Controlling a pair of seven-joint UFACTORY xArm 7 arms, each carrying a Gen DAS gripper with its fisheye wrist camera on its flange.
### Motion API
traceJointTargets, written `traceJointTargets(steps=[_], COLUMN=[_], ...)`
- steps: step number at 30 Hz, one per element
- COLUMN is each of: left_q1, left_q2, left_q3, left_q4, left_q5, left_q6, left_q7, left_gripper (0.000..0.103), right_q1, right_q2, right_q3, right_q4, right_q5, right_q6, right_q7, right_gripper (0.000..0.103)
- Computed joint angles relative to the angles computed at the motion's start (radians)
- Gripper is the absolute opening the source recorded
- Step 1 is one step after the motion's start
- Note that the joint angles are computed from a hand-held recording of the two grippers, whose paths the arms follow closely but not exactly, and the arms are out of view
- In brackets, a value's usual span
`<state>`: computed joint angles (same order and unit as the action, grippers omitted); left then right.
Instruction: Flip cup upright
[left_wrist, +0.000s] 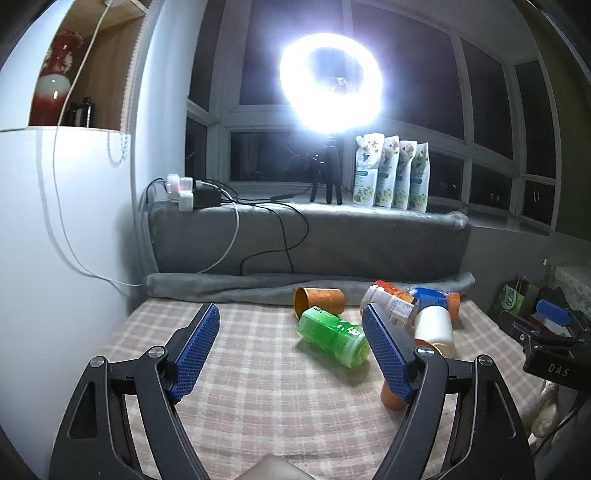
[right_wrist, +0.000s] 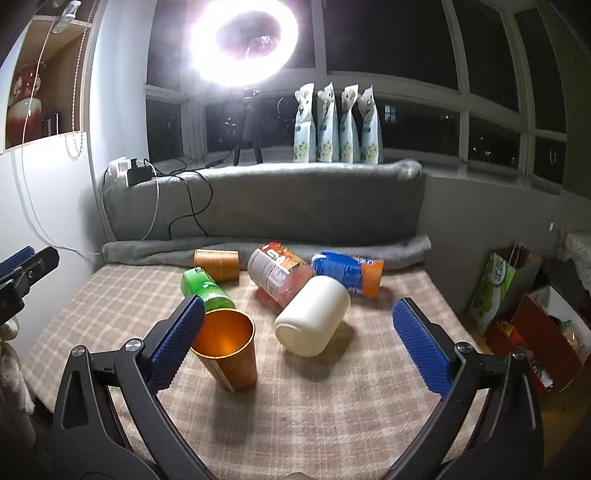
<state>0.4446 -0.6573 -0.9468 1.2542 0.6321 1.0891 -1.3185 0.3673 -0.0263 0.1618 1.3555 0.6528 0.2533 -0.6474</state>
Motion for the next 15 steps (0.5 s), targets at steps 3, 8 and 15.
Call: traceJointTargets(steps=[3,8,15], left_q1=[0.011,0.008,0.007], left_q2=[-0.006,-0.017,-0.01], left_q3=[-0.014,-0.011,-0.014], left_q4=[0.006,-0.001,-0.001], left_q5=[0.002,-0.019,-0.034], left_q6=[0.022,0.025,0.021], left_q7=[0.002,-0.006,-0.001], left_gripper=[0.08,0.083,0.083], right_q1=[-0.001,-0.005,-0.009], right_q2=[0.002,0.003,0.003], right_q3=[0.001,-0.001,-0.003], right_q4=[-0.001,0.003,0.0], right_q5=[-0.019,-0.001,0.0], right_q6=[-0.021,-0.02,-0.028], right_q7=[0.032,0.047,0.051], right_gripper=[0.103,0.103,0.103])
